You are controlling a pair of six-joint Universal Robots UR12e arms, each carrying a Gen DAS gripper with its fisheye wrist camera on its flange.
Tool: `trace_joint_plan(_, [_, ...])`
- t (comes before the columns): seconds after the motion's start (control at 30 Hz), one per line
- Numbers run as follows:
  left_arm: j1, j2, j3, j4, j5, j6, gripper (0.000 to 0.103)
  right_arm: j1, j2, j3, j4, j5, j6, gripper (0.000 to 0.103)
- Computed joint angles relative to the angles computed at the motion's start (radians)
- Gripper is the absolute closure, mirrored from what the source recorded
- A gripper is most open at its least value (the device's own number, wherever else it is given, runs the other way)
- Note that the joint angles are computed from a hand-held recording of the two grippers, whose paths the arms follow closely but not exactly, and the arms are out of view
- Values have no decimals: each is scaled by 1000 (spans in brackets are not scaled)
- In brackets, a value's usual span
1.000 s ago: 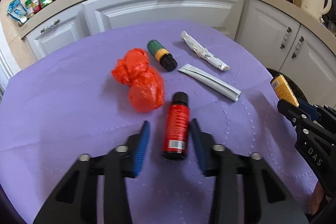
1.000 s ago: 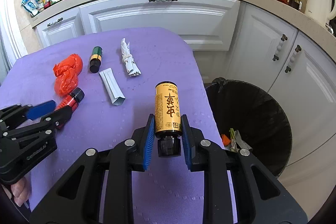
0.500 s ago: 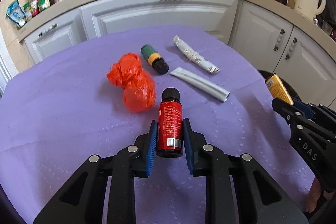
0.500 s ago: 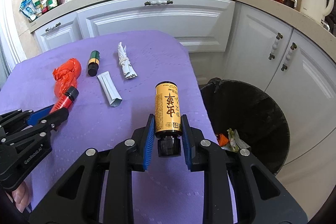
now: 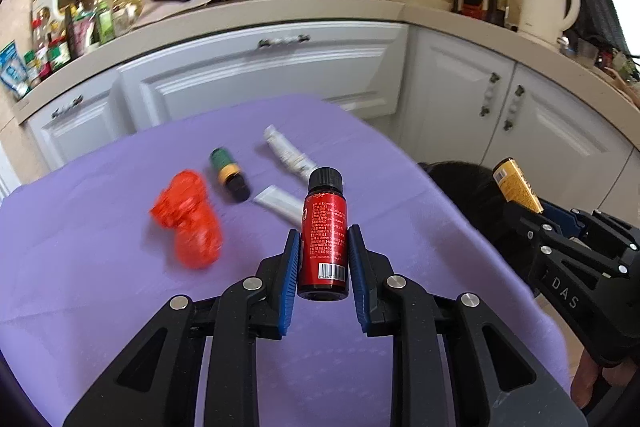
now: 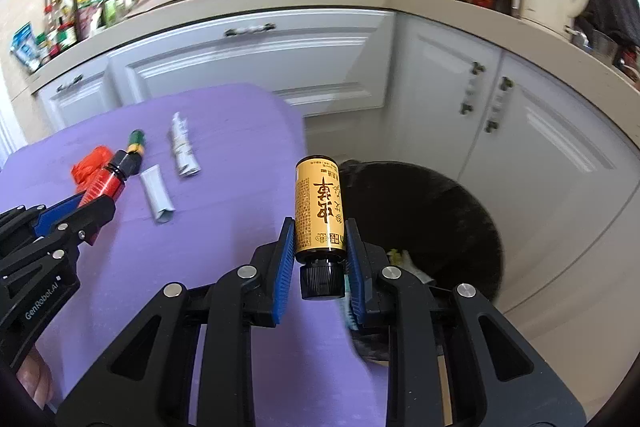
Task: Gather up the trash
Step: 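Carry the yellow bottle in the right gripper over the bin while the left carries the red bottle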
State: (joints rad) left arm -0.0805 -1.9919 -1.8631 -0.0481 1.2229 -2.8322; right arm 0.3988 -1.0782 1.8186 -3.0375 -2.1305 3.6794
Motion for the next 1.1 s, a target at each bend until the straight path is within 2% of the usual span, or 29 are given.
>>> trace_joint_plan(0.5, [-69,-23,26,72,-33,22,78,-42,-53,83,2,-135,101,79])
trace_joint_plan(1.1, [-152,-91,104,53,33,36,78,-95,-48,119,-12,-126,144,79])
